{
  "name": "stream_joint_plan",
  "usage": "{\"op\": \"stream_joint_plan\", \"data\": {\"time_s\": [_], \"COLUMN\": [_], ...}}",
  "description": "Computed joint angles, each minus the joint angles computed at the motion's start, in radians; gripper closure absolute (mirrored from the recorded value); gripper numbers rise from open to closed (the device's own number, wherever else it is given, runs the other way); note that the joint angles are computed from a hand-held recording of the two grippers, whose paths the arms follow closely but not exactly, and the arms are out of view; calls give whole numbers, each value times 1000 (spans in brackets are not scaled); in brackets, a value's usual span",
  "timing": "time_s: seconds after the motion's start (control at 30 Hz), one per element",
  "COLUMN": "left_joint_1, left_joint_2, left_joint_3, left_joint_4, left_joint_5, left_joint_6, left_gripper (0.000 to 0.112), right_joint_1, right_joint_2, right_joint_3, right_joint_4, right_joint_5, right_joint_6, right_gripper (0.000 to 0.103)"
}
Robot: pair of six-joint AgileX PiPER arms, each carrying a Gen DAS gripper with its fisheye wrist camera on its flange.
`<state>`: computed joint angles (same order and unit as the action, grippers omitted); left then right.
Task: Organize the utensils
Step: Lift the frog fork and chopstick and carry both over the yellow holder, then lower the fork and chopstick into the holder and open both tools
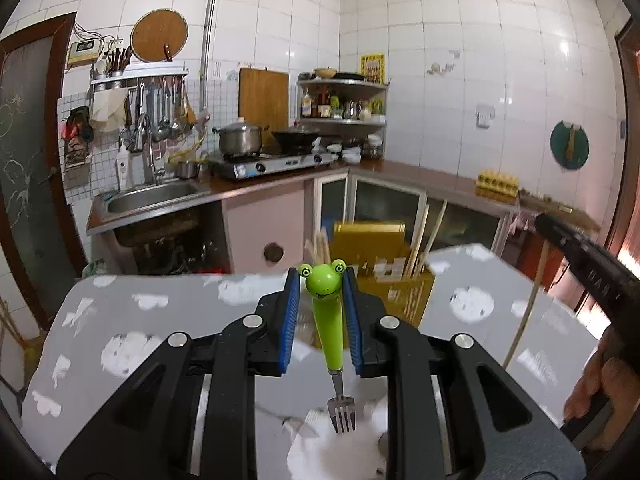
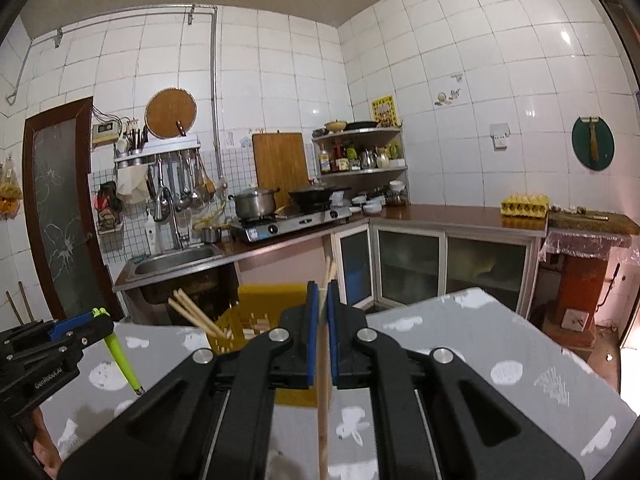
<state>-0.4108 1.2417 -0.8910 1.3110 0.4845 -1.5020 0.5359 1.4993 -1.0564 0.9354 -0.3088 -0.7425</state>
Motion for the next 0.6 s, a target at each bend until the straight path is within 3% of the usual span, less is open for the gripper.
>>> {"op": "stream_joint_plan", "data": {"time_s": [0.2, 0.47, 0.6], "left_joint_1": [13, 71, 83], "left_joint_2": [40, 229, 321], "left_joint_3": [-176, -489, -567], "left_joint_4": [-20, -146, -66], "left_joint_5": [7, -19, -24], "left_joint_6": [80, 254, 203], "left_gripper": [92, 92, 92], "right_joint_1": [-5, -54, -57], "right_joint_2": [54, 200, 301], "right_joint_3": [-171, -492, -643], "right_joint_4": [139, 401, 434], "right_joint_5": [27, 113, 120], "right_joint_6": [-184, -431, -469], "right_gripper": [98, 98, 98]}}
